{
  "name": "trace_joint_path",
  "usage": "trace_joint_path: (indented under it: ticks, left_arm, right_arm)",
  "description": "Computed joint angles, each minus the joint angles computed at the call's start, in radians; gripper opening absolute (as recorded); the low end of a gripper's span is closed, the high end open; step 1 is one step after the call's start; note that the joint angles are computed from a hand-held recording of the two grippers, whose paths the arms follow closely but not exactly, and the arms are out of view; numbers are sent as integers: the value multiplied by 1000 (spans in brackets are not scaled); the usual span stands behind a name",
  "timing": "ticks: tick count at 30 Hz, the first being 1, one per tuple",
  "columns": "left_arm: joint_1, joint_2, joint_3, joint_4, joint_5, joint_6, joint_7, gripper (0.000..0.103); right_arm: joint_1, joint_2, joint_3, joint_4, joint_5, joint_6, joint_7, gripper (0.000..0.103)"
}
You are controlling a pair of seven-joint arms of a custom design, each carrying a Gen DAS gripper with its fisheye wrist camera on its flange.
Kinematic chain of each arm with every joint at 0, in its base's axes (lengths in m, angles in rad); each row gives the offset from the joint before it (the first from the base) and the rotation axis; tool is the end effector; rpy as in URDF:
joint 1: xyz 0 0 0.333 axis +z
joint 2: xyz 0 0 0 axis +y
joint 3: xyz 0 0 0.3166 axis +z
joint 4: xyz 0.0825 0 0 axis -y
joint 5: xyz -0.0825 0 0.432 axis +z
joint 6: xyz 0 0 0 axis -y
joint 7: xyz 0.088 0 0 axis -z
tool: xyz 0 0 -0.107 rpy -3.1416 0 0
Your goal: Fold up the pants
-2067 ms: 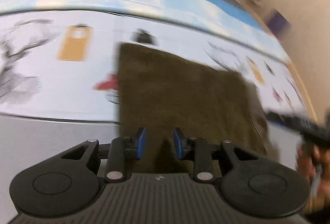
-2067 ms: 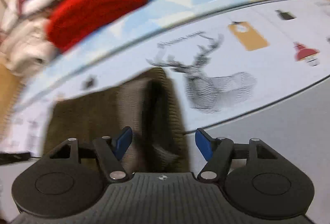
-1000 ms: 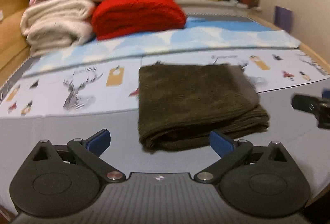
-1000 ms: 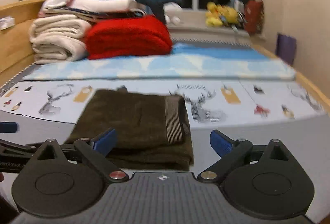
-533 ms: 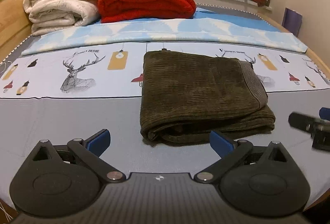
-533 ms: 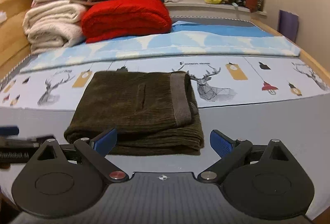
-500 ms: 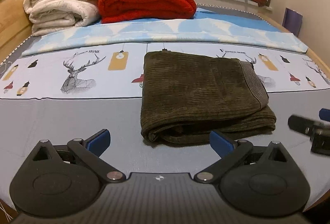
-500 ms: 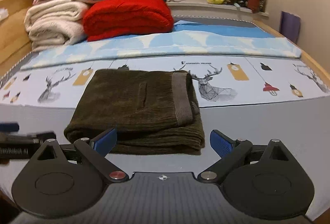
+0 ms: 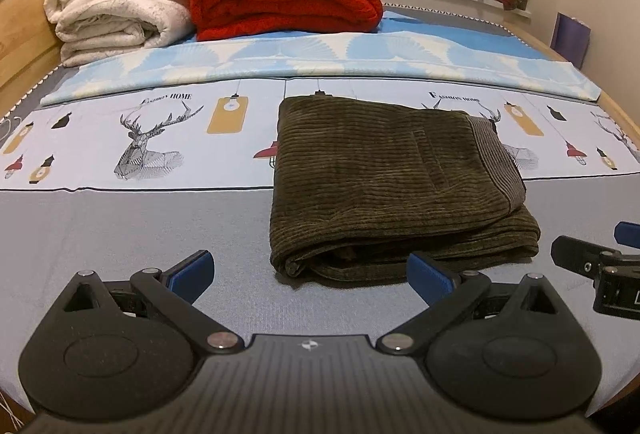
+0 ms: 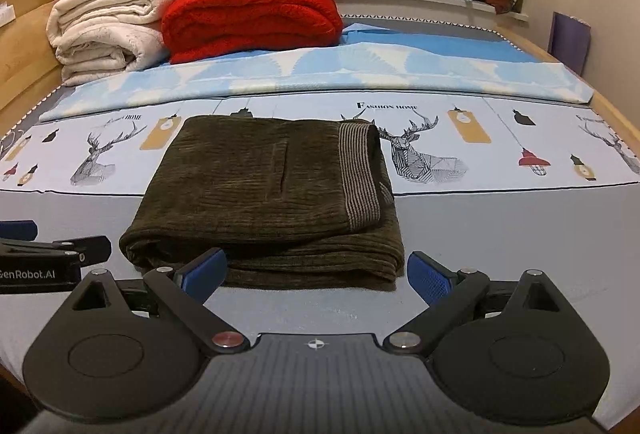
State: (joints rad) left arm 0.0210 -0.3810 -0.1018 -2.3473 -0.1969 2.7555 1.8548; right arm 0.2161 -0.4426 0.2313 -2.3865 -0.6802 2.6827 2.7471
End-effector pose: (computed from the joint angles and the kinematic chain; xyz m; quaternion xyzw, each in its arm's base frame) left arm 0.5259 -0.0390 0.5528 -0.5761 0.7203 -0.2811 0.2652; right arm 0.4461 0.2465 0.5392 -0.5689 0.6989 -0.2825 0.3287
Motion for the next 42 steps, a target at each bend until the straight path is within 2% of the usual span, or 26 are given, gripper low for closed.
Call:
trace_joint_path:
  ticks: [42]
  left_arm:
    - [-11, 3, 3, 0, -17, -21, 6, 102]
  right_arm:
    - [11, 1, -9, -2, 32, -4, -47, 97]
